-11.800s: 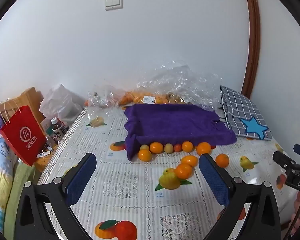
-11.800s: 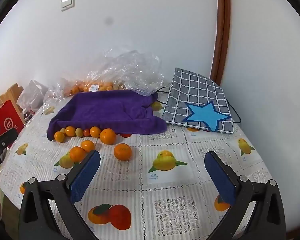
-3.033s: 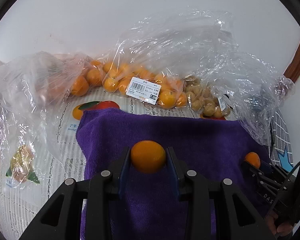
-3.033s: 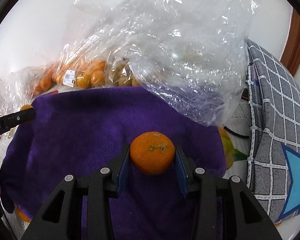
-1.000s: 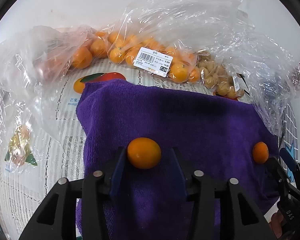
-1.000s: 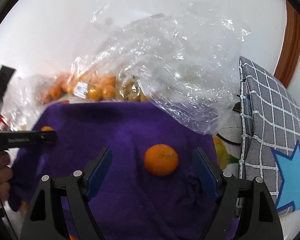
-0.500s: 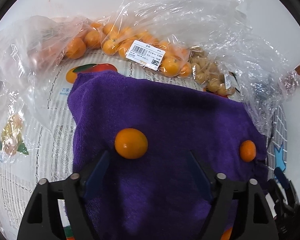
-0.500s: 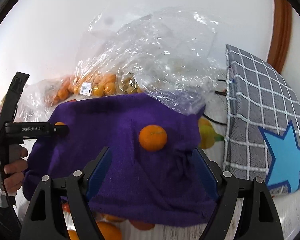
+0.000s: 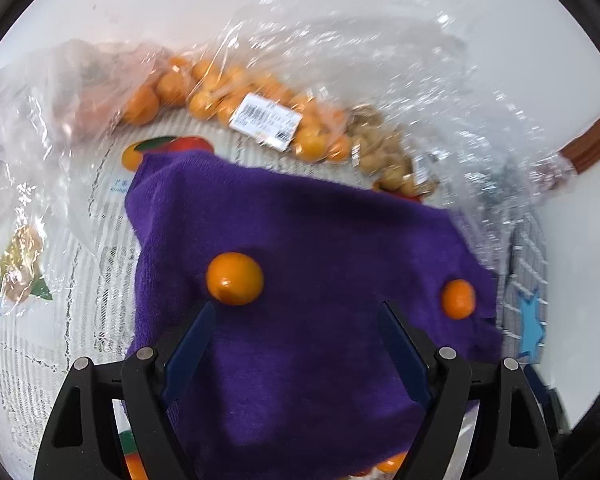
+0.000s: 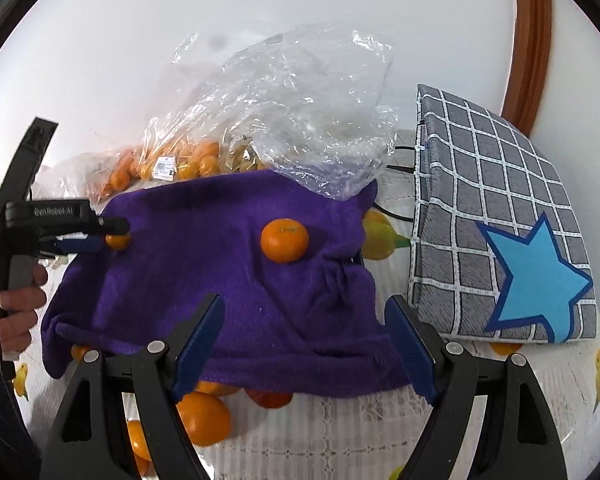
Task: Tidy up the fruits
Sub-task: 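Withdraw both open grippers from the towel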
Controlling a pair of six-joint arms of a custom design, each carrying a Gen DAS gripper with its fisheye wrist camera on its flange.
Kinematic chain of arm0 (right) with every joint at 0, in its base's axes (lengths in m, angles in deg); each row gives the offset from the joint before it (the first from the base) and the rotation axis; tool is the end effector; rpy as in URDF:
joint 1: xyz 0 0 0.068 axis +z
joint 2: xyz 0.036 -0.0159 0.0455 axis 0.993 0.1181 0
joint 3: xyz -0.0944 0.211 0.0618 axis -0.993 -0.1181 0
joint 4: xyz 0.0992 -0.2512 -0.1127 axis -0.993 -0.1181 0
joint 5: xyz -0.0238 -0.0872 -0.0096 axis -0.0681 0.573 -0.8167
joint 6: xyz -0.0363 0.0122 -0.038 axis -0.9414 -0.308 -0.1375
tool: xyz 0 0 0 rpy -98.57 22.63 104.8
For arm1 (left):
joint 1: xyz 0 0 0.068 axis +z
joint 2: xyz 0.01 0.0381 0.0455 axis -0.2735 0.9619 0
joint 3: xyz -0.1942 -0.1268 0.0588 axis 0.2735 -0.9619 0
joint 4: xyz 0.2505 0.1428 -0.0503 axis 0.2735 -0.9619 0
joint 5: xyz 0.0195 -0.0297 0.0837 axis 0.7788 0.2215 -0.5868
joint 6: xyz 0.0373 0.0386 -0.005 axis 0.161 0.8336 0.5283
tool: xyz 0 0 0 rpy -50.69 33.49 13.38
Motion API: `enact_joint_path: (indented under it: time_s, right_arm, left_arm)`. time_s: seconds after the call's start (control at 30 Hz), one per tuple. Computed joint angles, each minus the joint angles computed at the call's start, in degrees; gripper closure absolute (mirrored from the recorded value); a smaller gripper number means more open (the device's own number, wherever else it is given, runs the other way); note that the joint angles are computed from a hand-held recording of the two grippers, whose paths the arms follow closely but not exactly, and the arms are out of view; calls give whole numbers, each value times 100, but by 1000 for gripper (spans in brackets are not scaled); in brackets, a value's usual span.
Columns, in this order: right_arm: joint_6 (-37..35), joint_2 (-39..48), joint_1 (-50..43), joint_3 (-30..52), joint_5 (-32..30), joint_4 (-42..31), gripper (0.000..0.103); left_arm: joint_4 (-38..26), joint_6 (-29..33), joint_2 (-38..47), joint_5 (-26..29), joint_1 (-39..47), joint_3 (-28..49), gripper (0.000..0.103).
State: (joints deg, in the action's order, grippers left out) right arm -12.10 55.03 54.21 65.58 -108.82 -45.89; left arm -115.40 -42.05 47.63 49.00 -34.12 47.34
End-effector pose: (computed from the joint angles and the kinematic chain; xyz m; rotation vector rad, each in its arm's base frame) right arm 0.2333 -0.1074 0.1687 -0.4701 2.4756 0.3302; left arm 0.2337 -0.0769 0.1686 -0.6307 2.6213 -0.3532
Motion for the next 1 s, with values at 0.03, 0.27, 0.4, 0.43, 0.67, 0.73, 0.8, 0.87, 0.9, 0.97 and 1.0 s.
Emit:
enact_joint_path:
  time_s: [0.03,0.27,0.4,0.43,0.67,0.73,0.8,0.87,0.9,0.97,1.0]
  right_arm:
    - [-55,-30,-42,-11,-14,-72,21]
    - [-618,-490,-402,-280,-61,-379,26]
    - [-1000,-613,-645,-331,-106,-577,34]
    - [-1084,-636,-703,-345,-108,-625,38]
    - [-1604,-357,-915,-293,-189,-1181,59]
    - [-1748,-333,-852,-337,-93,-1399,62]
    - [-1929,-494,-849,-510,-100,-1535,62]
    - [-2206,-597,-927,-631,-219,-1793,62]
    - [-2324,-588,-962,-651,-284,-1915,62]
    - [-2405,-630,-971,-728,-333,-2030,62]
    - [-2381,-701,-951,-800,-340,-2038,62]
  left_arm:
    - [-28,27,-197,73,28,-50,21]
    - [-697,145,-931,-448,-162,219,21]
    - [-1143,-117,-1609,-850,-401,108,22]
    - [-1286,-209,-1743,-939,-470,80,22]
    - [-2142,-912,-2397,-1937,-1473,-250,41]
    - [-2459,-1232,-2746,-2111,-1809,-428,46]
    - [-2699,-1498,-3073,-2162,-2082,-566,61]
    - [-2929,-1751,-3366,-2195,-2390,-689,65]
    - [-3080,-1962,-3505,-2335,-2647,-741,65]
    - [-3390,-2473,-3540,-2734,-3276,-733,65]
    - [-3571,-2730,-3526,-2922,-3597,-711,65]
